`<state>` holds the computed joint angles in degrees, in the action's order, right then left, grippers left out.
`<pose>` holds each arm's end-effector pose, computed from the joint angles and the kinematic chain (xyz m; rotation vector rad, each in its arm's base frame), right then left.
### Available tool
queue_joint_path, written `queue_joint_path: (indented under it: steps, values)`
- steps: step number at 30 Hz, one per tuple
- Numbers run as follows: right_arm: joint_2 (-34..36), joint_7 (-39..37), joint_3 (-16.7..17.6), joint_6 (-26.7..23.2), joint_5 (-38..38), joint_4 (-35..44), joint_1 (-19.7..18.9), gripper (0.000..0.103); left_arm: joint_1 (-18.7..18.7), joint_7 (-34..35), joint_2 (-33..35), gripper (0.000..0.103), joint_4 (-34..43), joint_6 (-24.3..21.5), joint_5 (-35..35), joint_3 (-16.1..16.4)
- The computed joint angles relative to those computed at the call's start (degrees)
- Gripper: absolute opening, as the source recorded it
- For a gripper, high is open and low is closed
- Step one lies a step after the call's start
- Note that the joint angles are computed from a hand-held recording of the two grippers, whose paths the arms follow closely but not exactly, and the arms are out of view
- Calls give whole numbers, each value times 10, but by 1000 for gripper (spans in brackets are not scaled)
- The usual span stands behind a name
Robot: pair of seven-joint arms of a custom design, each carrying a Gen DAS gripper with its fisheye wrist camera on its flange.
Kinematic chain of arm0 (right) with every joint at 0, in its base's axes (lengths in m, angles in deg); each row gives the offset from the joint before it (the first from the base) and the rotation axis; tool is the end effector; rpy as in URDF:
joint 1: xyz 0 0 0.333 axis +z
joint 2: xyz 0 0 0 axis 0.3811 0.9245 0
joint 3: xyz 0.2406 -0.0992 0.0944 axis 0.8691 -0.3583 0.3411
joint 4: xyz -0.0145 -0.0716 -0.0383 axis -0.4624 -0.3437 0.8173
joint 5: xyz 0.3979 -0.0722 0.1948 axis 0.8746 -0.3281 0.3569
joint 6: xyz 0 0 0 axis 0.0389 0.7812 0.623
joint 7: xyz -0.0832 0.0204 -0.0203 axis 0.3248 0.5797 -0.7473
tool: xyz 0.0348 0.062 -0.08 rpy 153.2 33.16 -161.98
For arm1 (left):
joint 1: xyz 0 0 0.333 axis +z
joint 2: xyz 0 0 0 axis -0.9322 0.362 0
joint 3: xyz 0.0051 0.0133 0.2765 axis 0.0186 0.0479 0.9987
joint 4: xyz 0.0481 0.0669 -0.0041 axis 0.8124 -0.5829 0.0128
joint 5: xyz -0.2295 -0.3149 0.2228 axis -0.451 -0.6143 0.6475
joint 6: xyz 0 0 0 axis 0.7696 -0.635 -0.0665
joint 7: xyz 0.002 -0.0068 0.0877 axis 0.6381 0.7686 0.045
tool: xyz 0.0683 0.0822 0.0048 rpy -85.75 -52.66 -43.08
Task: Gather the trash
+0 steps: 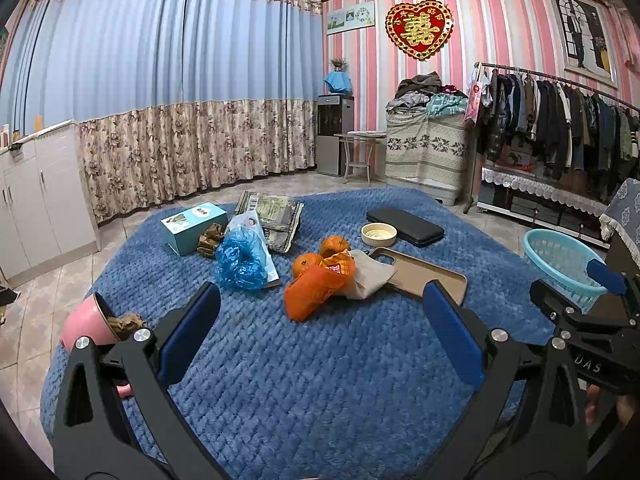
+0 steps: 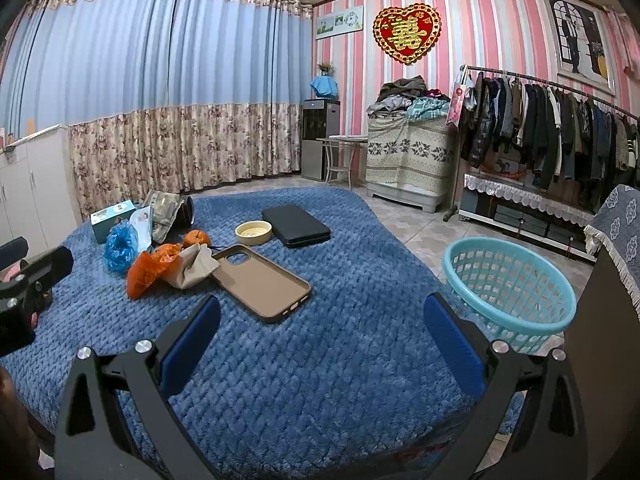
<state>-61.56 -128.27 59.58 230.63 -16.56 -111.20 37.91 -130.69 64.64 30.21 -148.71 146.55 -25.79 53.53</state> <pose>0.6435 0.1938 0.3976 -1.3012 1.7395 -1.1845 0.6675 -0.3166 0.4107 -1.3126 1.6873 -1.1423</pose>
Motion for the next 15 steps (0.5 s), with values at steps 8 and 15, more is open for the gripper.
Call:
queue_joint_path:
  steps: [8, 15]
  values:
    - [6, 4, -1, -4, -6, 5, 1, 99, 11, -12, 3, 98, 4, -7, 12, -8]
    - [19, -10, -6, -1, 0, 16, 1, 99, 40, -53, 16, 98, 20, -30, 50, -21]
